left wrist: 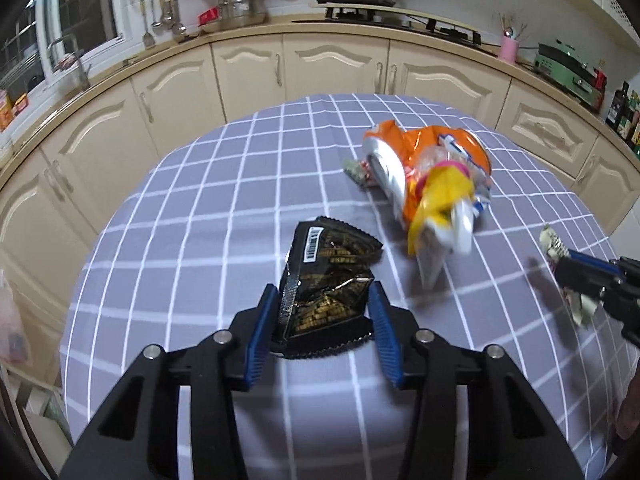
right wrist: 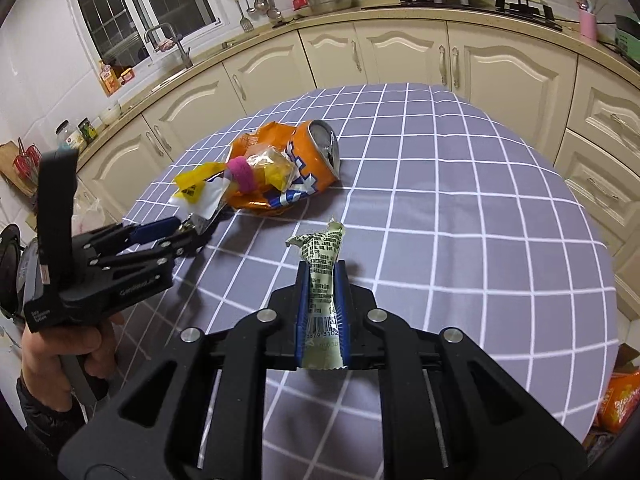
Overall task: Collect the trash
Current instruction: 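Carry the black packet and wrapper strip to the blue bin and open both tools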
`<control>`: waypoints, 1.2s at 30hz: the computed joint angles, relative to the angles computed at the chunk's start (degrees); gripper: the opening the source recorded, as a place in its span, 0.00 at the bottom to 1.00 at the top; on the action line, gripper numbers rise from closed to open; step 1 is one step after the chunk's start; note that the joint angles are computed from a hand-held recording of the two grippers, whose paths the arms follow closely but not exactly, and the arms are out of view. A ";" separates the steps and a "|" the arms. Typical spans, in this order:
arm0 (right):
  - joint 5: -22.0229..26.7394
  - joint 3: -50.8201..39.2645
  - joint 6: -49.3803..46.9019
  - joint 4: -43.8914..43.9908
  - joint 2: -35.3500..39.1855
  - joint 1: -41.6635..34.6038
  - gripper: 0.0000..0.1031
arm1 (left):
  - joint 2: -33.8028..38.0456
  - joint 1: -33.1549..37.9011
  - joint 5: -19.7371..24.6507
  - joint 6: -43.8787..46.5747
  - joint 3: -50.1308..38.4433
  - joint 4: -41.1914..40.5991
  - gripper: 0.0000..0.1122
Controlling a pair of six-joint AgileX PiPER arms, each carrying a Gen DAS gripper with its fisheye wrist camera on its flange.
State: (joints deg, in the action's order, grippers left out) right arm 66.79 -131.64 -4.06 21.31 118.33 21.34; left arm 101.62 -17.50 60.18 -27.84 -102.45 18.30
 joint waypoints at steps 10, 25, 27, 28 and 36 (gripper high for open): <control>-6.19 14.21 -3.53 2.51 -9.77 -1.32 0.12 | -15.75 -4.84 -4.14 -14.85 17.98 7.05 0.40; -10.05 23.18 -7.05 6.74 -20.19 -6.66 0.12 | -16.55 -19.13 -2.79 -25.11 12.24 16.44 0.40; -10.37 24.13 -7.25 7.01 -21.39 -7.99 0.12 | -15.11 -21.34 -2.74 -25.72 10.19 17.19 0.40; -10.39 24.60 -7.55 7.38 -21.99 -8.91 0.12 | -14.20 -22.32 -2.89 -25.88 8.95 17.44 0.40; -10.90 31.75 -11.57 11.71 -27.95 -19.99 0.12 | -5.77 -28.29 -4.10 -24.68 -2.37 16.43 0.40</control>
State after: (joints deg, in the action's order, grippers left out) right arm 55.89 -99.89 -15.63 33.02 90.38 1.35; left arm 95.85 -45.78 56.08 -52.53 -104.82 34.73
